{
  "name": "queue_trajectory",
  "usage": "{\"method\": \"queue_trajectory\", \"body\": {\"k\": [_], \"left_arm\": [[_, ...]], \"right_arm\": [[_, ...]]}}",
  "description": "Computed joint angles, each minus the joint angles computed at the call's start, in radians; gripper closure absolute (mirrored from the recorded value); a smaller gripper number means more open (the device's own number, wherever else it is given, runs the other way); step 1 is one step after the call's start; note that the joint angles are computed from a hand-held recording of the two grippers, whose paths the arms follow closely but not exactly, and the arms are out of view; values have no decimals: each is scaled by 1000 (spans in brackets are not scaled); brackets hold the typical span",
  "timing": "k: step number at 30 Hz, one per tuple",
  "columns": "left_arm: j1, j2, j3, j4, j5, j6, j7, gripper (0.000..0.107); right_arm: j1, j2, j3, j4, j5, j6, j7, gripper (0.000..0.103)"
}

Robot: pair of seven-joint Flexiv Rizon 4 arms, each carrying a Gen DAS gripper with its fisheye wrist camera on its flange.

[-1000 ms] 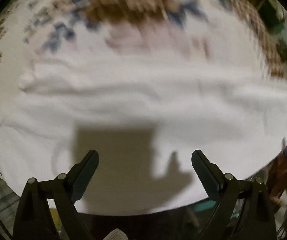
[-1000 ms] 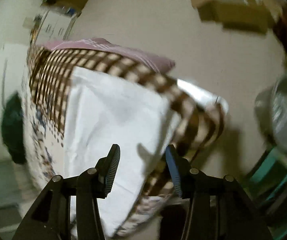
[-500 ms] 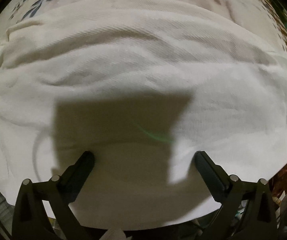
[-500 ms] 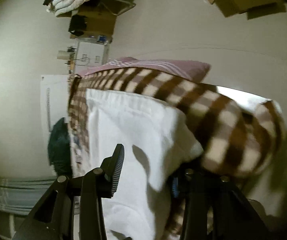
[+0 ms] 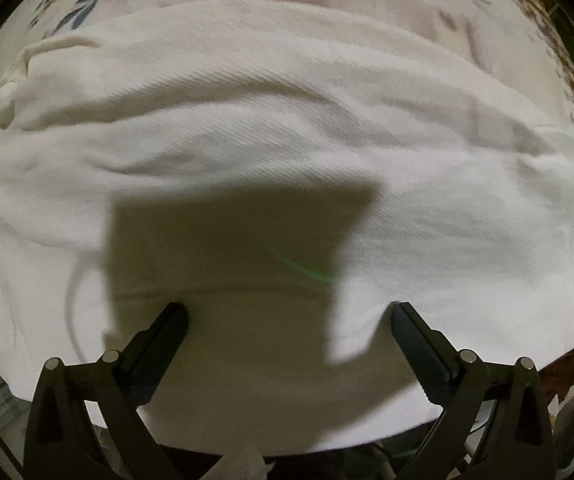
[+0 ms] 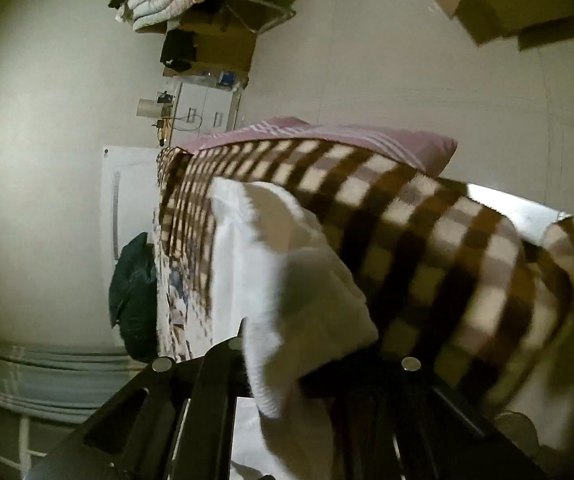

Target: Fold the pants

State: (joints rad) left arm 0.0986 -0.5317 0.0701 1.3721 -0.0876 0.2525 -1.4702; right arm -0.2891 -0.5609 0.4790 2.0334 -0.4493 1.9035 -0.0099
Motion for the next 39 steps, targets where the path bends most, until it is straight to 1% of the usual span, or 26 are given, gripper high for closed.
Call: {"method": "queue_trajectory", "body": {"k": [2, 4, 6, 8, 9, 11, 13, 14, 15, 18, 20, 21, 22, 24, 25, 28, 29, 30, 31, 32, 33, 34, 35, 37, 38, 39], "left_arm": [[17, 4, -2, -9, -25, 3, 3, 4], [34, 14, -2, -13, -47, 10, 9, 4], [56, 27, -1, -18, -72, 15, 18, 4], [82, 44, -1, -16, -103, 24, 34, 4], [97, 50, 2, -21, -113, 19, 43, 4], [128, 59, 8, -32, -136, 8, 58, 4], [165, 73, 7, -26, -152, 24, 64, 4], [161, 103, 23, -11, -164, 8, 52, 4], [138, 160, 31, 37, -163, 5, 18, 4], [140, 242, 48, 127, -157, 40, -19, 4], [164, 251, 68, 147, -142, 57, -13, 4], [178, 275, 80, 165, -133, 54, 0, 4], [192, 277, 88, 174, -123, 58, 11, 4], [216, 280, 106, 195, -99, 64, 15, 4], [229, 280, 112, 209, -99, 72, 16, 4], [268, 285, 132, 237, -87, 72, 28, 4], [277, 287, 135, 243, -86, 74, 31, 4], [285, 286, 137, 247, -84, 76, 34, 4], [291, 284, 136, 250, -89, 77, 36, 4], [298, 283, 135, 254, -102, 84, 38, 4], [302, 283, 133, 257, -110, 87, 42, 4], [308, 285, 131, 259, -121, 90, 52, 4], [311, 284, 127, 259, -134, 96, 58, 4], [311, 278, 117, 257, -160, 107, 63, 4], [310, 271, 108, 254, -184, 110, 67, 4], [308, 264, 102, 250, -198, 111, 68, 4]], "right_arm": [[16, 43, -5, -10, 0, -38, 0, 95], [16, 81, 15, -36, -9, -88, -24, 95], [3, 101, 62, -82, -23, -153, -57, 95], [-25, 118, 145, -134, -45, -233, -112, 95], [-27, 120, 168, -153, -44, -257, -133, 95], [-16, 114, 227, -212, -51, -326, -191, 95], [13, 104, 274, -266, -45, -392, -236, 95], [35, 99, 288, -287, -41, -417, -252, 95], [57, 93, 299, -304, -37, -442, -269, 95], [164, 48, 319, -373, -46, -525, -332, 96], [254, -5, 323, -416, -48, -569, -363, 96], [291, -14, 316, -421, -46, -580, -367, 96], [345, -42, 305, -438, -54, -606, -380, 96], [422, -78, 282, -460, -61, -646, -404, 96], [468, -107, 272, -477, -66, -673, -420, 96], [581, -151, 218, -536, -93, -782, -469, 96], [605, -165, 213, -556, -87, -817, -491, 96], [627, -177, 212, -581, -77, -872, -513, 91], [648, -204, 221, -629, -58, -968, -554, 89], [663, -212, 228, -652, -38, -1018, -579, 78], [670, -226, 244, -675, -11, -1052, -620, 57], [660, -242, 287, -698, 31, -1073, -691, 49], [650, -243, 307, -699, 59, -1060, -735, 41], [619, -222, 349, -674, 122, -1018, -805, 40], [606, -207, 352, -661, 148, -1007, -814, 36], [591, -172, 340, -627, 174, -986, -795, 33]]}}
